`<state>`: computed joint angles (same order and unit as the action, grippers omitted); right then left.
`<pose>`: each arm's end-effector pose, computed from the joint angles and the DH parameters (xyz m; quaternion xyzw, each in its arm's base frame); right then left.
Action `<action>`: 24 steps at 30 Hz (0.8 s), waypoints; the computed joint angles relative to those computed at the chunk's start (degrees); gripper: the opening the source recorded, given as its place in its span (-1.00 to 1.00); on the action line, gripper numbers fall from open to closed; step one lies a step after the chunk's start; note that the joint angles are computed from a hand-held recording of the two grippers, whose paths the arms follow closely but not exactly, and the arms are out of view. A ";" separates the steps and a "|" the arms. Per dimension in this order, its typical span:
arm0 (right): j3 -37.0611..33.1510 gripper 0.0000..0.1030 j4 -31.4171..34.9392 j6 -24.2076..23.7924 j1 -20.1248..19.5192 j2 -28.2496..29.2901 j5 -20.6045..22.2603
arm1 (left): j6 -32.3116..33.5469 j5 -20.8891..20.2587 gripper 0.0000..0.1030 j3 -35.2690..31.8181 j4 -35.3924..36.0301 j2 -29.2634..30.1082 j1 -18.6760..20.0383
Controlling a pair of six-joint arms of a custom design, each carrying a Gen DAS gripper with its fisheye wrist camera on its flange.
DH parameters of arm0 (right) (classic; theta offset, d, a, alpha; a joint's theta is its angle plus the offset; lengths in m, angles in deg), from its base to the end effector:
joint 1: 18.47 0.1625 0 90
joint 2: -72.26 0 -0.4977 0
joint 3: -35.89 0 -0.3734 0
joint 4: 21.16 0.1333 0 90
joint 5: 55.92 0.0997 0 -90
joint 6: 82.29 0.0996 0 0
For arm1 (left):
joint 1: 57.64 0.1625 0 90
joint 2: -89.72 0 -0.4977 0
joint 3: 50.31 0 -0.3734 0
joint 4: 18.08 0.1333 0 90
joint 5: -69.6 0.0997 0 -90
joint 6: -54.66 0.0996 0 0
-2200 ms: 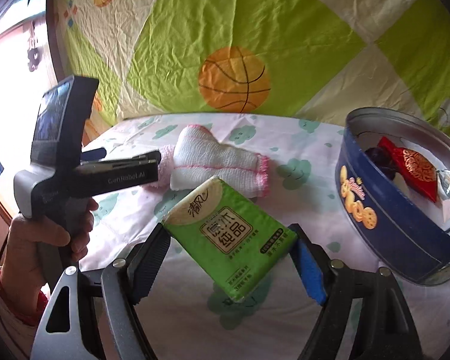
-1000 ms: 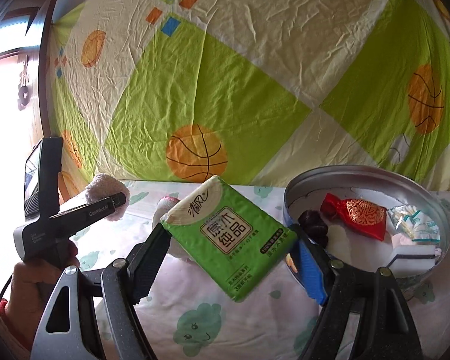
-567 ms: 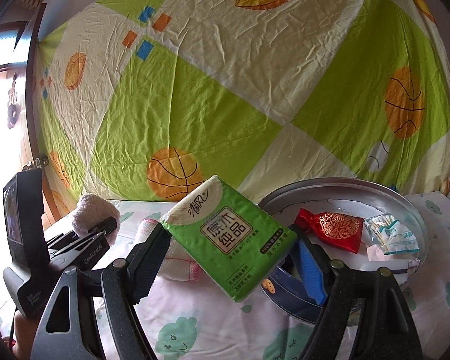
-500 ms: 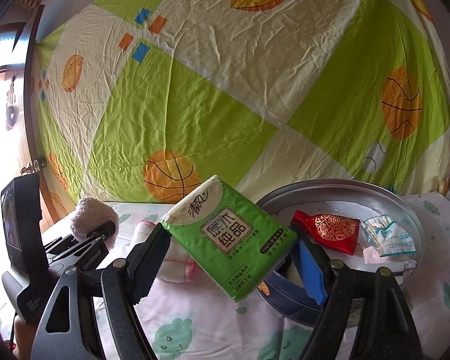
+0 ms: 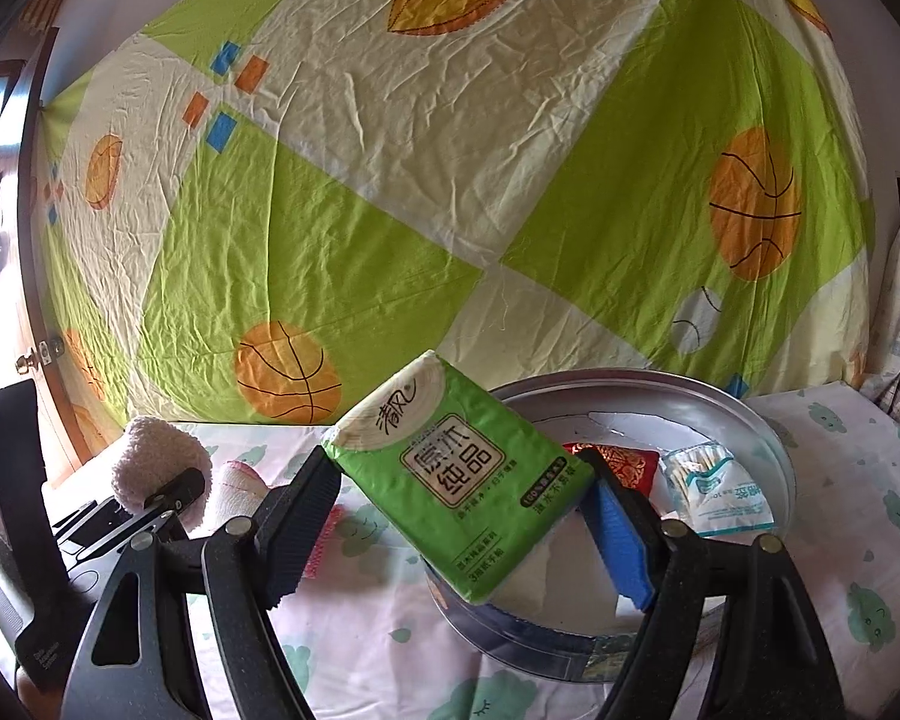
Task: Organize soft objects
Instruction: 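Lift and carry the pink sock and green tissue pack over the blue tin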
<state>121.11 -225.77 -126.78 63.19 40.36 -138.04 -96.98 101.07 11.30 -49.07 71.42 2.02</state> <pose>0.0323 -0.7931 0.1661 0.2996 -0.8051 0.4817 0.1733 -0.2025 -0.7780 -0.0459 0.0658 0.7425 -0.5536 0.3713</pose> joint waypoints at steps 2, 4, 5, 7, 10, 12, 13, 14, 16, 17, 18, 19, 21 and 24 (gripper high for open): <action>-0.25 0.57 -0.29 -0.12 -0.10 -0.03 -0.14 | -0.15 0.11 -0.61 -0.78 0.84 0.55 -0.22; -0.46 0.57 -0.50 -0.11 -0.26 -0.13 -0.17 | -0.76 0.42 -0.61 -1.49 1.78 0.97 -0.40; -0.54 0.57 -0.51 0.03 -0.34 -0.22 -0.10 | -0.78 0.56 -0.61 -1.74 1.97 1.13 -0.50; -0.69 0.57 -0.57 0.43 -0.51 -0.43 0.00 | -0.58 0.77 -0.61 -2.06 1.92 1.44 -0.74; -0.83 0.57 -0.64 0.99 -0.76 -0.74 0.21 | -0.83 1.10 -0.61 -2.76 2.43 1.94 -1.05; -0.91 0.57 -0.94 1.10 -0.85 -0.90 0.36 | -1.03 1.20 -0.61 -3.20 2.71 2.22 -1.25; -0.88 0.57 -1.16 1.10 -0.91 -1.00 0.48 | -1.08 1.26 -0.61 -3.44 2.86 2.35 -1.35; -0.84 0.57 -1.35 1.08 -0.98 -1.12 0.59 | -1.10 1.31 -0.61 -3.64 2.91 2.46 -1.44; -0.87 0.57 -1.82 1.10 -1.08 -1.28 0.72 | -1.11 1.61 -0.61 -3.95 2.97 2.62 -1.64; -0.89 0.57 -2.07 1.13 -1.15 -1.36 0.79 | -1.10 1.73 -0.61 -4.13 3.03 2.73 -1.78; -0.96 0.57 -2.32 1.12 -1.22 -1.43 0.80 | -1.00 1.82 -0.61 -4.44 3.08 2.91 -1.91; -1.03 0.57 -2.59 1.09 -1.28 -1.47 0.78 | -0.84 1.94 -0.61 -4.81 3.18 3.10 -2.03; -1.27 0.57 -3.09 1.06 -1.43 -1.56 0.75 | -0.70 2.28 -0.61 -5.82 3.84 3.57 -2.24; -1.80 0.57 -3.39 1.20 -1.68 -1.71 0.69 | -0.42 2.86 -0.61 -7.48 4.89 4.45 -2.60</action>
<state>119.31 -229.16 -125.58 61.51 38.64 -137.35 -97.41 103.93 3.83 -44.17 75.87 -0.57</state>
